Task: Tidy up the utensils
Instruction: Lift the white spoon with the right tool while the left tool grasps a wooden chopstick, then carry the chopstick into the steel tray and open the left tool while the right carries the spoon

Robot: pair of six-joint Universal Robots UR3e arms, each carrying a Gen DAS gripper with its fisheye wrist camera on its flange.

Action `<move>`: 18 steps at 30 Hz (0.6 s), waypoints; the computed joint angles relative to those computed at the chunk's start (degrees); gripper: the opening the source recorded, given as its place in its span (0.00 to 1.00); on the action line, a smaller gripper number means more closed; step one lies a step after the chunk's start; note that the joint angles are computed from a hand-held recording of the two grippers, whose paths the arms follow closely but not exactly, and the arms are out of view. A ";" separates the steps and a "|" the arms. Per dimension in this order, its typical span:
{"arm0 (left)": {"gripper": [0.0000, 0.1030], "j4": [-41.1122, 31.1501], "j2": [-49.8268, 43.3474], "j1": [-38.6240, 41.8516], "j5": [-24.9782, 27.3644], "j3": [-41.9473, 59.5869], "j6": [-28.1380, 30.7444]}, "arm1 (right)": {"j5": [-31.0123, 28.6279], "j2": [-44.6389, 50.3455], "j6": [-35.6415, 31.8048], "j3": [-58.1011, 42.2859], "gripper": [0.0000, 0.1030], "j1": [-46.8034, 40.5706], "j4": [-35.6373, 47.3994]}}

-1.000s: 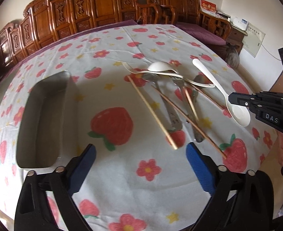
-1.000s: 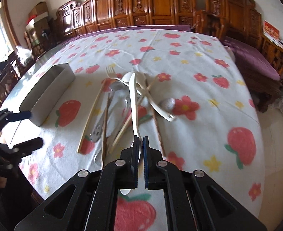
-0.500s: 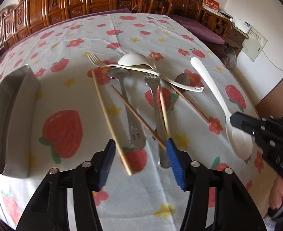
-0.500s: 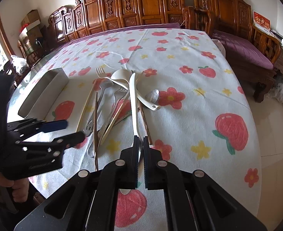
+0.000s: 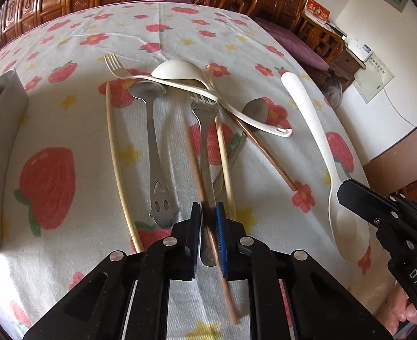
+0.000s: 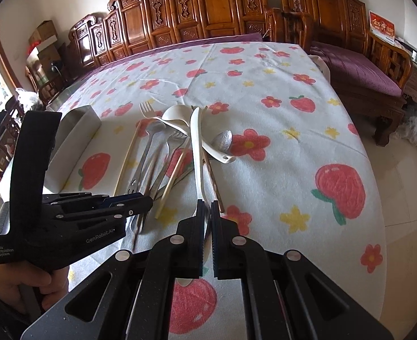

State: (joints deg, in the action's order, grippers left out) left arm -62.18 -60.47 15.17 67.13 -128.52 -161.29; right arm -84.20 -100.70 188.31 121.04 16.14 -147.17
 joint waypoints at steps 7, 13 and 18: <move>0.04 -5.44 3.45 4.49 -1.11 0.20 4.12 | -1.40 1.53 0.24 -1.67 0.05 2.14 0.44; 0.04 -12.88 8.76 10.66 -3.49 1.91 10.41 | -3.07 2.85 0.87 -4.31 0.05 4.74 1.43; 0.05 -21.66 13.42 17.83 -6.10 5.56 18.46 | -4.28 5.59 2.37 -8.56 0.05 7.71 2.69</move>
State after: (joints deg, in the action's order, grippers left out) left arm -83.84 -47.05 33.01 61.04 -122.96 -142.84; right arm -88.48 -95.10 190.67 112.49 23.84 -144.48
